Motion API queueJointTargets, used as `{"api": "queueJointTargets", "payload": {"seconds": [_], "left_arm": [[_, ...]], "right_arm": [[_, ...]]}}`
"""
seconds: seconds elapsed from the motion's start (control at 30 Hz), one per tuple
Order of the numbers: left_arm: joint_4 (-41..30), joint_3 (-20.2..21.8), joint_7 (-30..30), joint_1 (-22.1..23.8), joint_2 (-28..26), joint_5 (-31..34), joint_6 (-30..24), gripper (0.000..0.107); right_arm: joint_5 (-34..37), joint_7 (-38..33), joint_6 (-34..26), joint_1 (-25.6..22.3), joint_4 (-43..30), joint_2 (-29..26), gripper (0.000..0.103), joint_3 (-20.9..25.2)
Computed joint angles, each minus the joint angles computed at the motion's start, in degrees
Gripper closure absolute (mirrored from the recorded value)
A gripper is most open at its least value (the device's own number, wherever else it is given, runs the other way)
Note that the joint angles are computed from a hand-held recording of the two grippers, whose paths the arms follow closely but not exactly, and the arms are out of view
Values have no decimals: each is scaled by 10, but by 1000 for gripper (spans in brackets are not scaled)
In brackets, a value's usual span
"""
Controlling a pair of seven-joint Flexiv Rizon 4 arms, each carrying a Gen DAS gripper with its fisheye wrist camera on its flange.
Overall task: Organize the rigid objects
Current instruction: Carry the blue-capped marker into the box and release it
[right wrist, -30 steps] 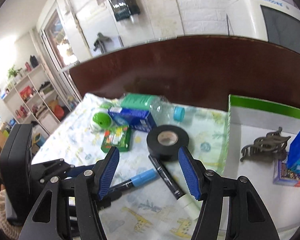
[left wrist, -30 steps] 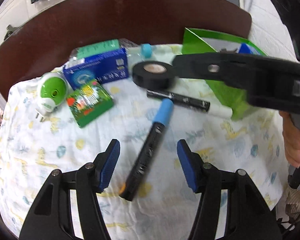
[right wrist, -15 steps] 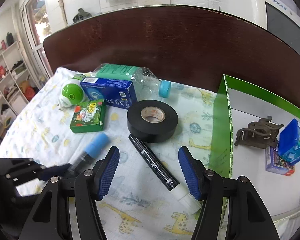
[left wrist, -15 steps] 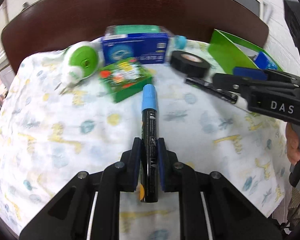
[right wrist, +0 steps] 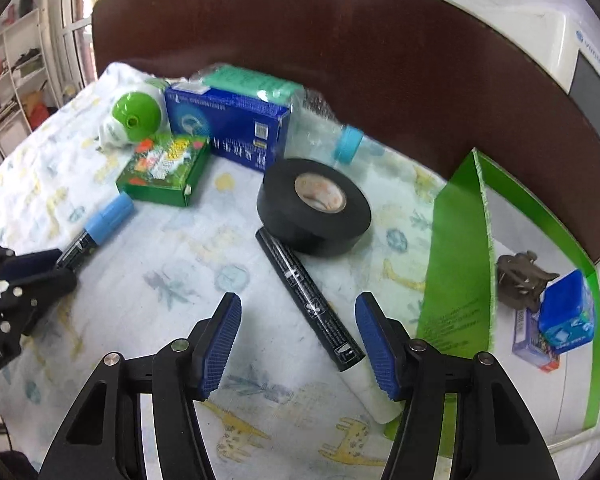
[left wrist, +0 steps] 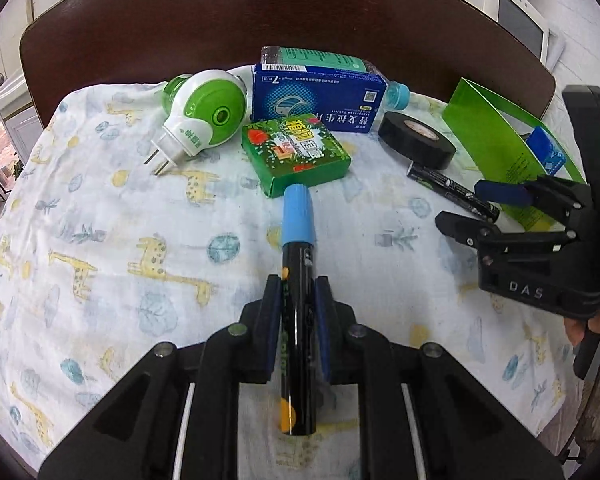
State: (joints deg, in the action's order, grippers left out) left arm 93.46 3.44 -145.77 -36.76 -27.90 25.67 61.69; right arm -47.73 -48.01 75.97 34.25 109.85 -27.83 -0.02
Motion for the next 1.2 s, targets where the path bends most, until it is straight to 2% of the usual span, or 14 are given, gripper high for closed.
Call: {"api": "queueJointTargets", "payload": {"seconds": [0.03,0.07,0.13,0.17,0.23,0.33,0.47,0.63,0.83,0.93,1.1,1.2], "left_arm": [[-4,-1,3,2,-2,-2,-1,93],[-7,-2,6,4,-5,-4,-2,93],[-7,-8,13,9,-7,-14,3,92],[5,-13,19,14,-2,-21,19,93],[20,-17,25,18,2,-33,45,93],[24,0,11,0,12,-24,46,93],[22,9,-3,-10,24,-6,45,93],[-1,1,-2,-12,24,9,30,93],[-69,-9,28,-21,-1,18,-4,92],[-115,-15,55,-26,-21,15,-18,92],[-214,-24,114,-38,-71,-2,-31,92],[-280,-27,157,-47,-109,-22,-42,92]], "right_arm": [[19,-15,-15,-1,-7,-6,41,8],[0,3,4,2,-3,-7,45,-3],[35,-24,-2,-15,-10,-10,76,23],[63,-48,-17,-25,-17,-11,84,45],[131,-108,-32,-52,-26,-11,86,97],[195,-151,-13,-61,-18,-3,86,128],[263,-175,11,-68,-12,10,86,147],[299,-187,40,-65,4,29,86,141],[299,-144,105,-49,43,67,86,94],[277,-104,148,-31,64,87,86,42],[246,-31,214,24,105,119,86,-84],[262,-21,230,20,113,127,86,-106]]}}
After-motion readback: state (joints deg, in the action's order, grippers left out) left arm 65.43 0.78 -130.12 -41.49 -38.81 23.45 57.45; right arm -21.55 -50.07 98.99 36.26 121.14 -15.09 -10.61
